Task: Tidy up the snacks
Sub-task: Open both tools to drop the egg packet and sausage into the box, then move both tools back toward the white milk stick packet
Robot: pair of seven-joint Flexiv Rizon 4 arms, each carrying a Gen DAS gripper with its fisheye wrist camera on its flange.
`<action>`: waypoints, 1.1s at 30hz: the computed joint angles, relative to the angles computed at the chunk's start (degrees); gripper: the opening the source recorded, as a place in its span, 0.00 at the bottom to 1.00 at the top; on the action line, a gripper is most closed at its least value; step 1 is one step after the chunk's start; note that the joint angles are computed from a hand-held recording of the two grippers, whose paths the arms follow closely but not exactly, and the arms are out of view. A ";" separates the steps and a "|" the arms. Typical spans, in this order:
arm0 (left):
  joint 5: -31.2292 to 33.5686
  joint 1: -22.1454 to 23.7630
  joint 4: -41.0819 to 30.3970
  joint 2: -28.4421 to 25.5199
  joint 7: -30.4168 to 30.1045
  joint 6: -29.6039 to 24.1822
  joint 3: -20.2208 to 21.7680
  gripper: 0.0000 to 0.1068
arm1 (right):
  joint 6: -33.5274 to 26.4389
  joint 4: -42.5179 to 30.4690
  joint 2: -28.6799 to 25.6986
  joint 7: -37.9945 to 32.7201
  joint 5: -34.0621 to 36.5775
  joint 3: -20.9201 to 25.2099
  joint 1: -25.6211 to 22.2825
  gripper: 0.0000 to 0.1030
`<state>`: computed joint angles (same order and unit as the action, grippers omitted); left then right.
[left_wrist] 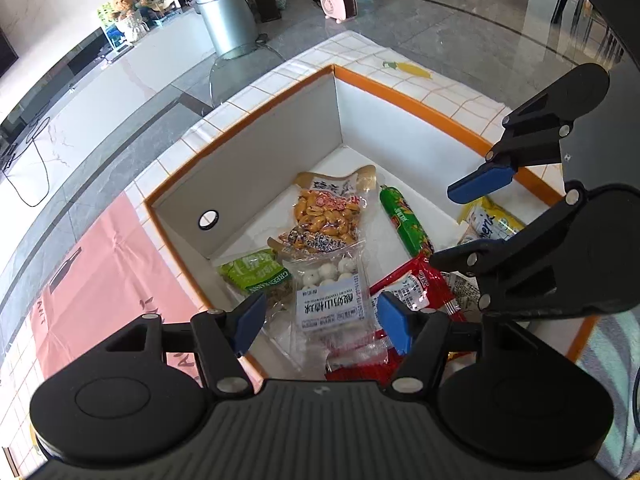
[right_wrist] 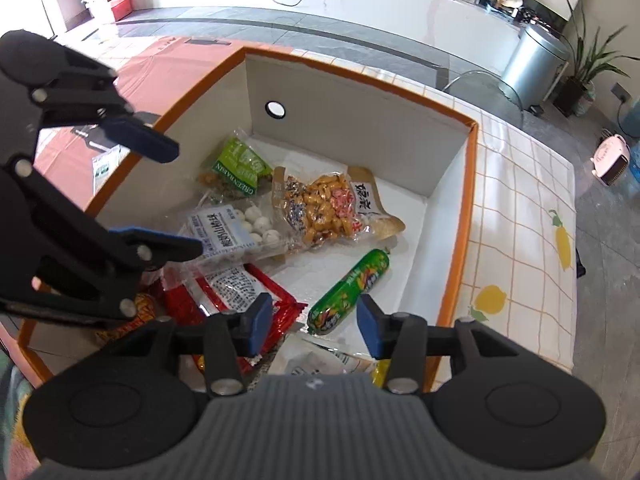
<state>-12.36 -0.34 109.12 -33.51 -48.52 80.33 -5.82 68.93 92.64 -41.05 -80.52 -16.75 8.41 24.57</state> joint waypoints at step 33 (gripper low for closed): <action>6.48 53.77 33.74 13.36 -22.56 27.00 -38.88 0.71 | 34.06 21.65 3.58 34.53 3.97 -43.59 48.69 0.45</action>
<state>-5.89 53.42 142.86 -20.15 -71.08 107.34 -44.70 102.99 114.29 -37.48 -45.99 -12.78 -35.18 73.26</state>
